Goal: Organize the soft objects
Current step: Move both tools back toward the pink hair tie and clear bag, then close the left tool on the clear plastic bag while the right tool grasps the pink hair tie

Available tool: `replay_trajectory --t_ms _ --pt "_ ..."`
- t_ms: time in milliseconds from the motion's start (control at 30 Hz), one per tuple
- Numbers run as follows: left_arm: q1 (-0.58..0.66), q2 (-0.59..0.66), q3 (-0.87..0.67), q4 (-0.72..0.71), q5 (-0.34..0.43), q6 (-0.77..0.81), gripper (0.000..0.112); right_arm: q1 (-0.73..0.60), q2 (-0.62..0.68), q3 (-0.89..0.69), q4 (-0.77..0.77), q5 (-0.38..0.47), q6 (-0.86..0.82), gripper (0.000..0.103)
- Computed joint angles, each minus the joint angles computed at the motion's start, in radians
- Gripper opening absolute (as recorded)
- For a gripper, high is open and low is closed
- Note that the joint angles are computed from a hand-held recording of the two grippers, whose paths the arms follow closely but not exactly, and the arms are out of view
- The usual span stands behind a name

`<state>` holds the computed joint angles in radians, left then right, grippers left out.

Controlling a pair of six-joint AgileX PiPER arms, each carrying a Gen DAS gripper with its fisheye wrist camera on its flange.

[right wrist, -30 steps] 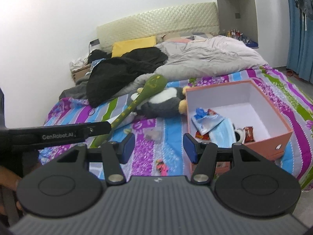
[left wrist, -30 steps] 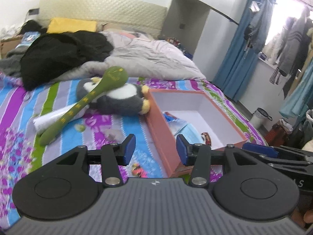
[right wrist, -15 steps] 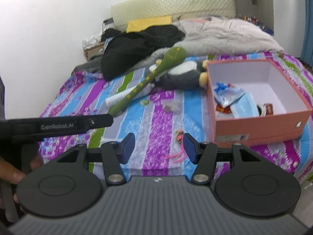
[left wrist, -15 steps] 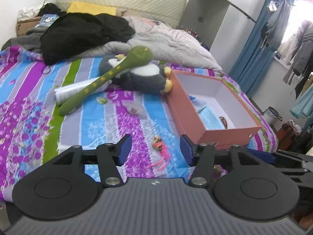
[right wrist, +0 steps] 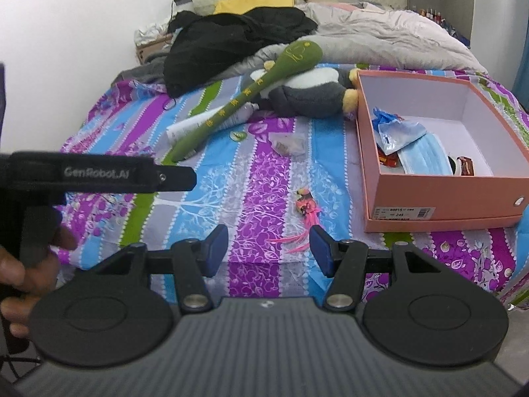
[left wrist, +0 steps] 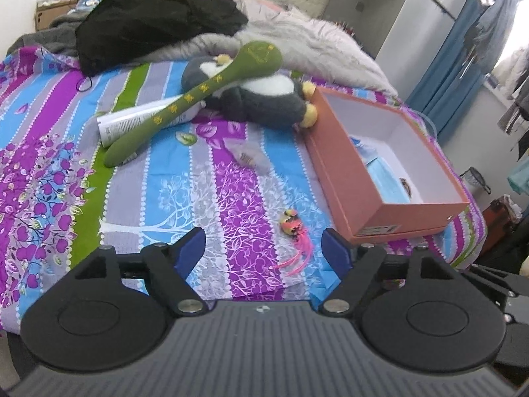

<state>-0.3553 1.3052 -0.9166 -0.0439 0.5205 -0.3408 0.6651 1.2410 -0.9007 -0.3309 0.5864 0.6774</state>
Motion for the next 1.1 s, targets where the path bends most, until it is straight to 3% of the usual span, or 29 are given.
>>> replay_trajectory --t_ms 267,433,733,933,1100 --pt "0.065 0.231 -0.127 -0.136 -0.048 0.168 0.081 -0.07 0.164 -0.05 0.038 -0.078 -0.092 0.057" --pt "0.095 0.397 -0.259 -0.179 -0.054 0.214 0.081 -0.132 0.284 -0.111 0.138 -0.124 -0.219 0.056" --pt "0.13 0.704 -0.572 -0.264 0.002 0.327 0.08 -0.208 0.509 -0.251 0.229 -0.15 -0.377 0.05" --pt "0.159 0.887 -0.793 -0.327 0.061 0.39 0.075 -0.232 0.645 -0.365 0.215 -0.115 -0.395 0.045" --pt "0.172 1.03 -0.988 -0.339 0.124 0.389 0.075 -0.235 0.717 -0.422 0.199 -0.093 -0.409 0.034"
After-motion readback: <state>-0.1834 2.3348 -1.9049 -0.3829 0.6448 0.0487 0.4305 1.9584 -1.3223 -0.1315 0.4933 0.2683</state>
